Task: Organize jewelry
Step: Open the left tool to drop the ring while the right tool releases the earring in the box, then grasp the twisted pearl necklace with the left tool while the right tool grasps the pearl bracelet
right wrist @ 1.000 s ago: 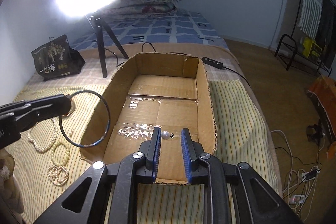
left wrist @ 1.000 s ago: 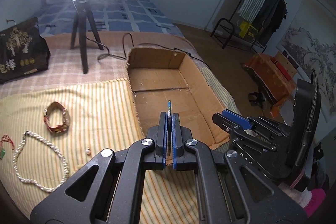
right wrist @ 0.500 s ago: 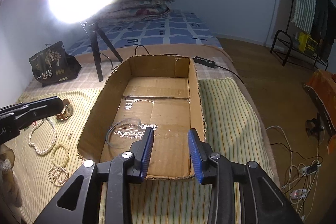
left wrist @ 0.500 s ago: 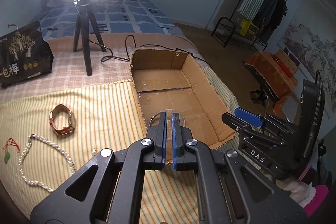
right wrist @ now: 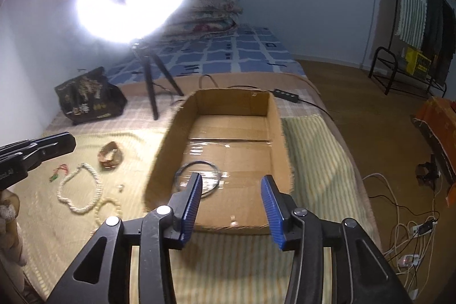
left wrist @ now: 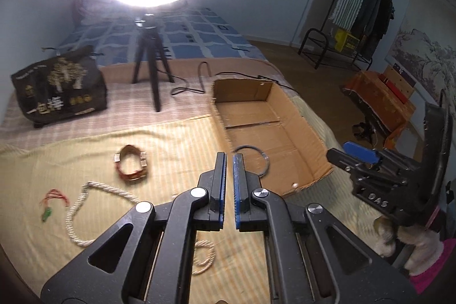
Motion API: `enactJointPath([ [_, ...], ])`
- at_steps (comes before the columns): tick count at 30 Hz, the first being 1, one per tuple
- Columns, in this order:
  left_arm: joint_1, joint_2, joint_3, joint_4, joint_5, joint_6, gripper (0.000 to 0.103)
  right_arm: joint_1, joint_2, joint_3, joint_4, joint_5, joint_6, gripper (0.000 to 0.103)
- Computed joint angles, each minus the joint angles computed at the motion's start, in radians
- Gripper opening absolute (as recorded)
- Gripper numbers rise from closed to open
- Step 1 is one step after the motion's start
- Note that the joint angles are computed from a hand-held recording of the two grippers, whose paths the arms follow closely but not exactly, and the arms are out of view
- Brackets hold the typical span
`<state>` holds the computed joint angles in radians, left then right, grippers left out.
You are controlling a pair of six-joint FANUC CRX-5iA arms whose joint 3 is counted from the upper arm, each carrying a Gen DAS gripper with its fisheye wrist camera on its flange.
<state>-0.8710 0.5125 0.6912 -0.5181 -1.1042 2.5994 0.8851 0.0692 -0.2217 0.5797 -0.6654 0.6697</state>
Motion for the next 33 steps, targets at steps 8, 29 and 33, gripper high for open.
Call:
enactJointPath([
  [8, -0.013, -0.155, -0.183, -0.080, -0.064, 0.097, 0.061, 0.098, -0.030, -0.022, -0.027, 0.005, 0.018, 0.068],
  [29, 0.124, -0.376, -0.598, 0.105, 0.029, 0.178, 0.061, 0.216, 0.153, 0.155, -0.331, -0.143, 0.326, 0.090],
  [33, 0.171, -0.390, -0.670, 0.168, 0.067, 0.212, 0.061, 0.219, 0.181, 0.169, -0.330, -0.155, 0.322, 0.091],
])
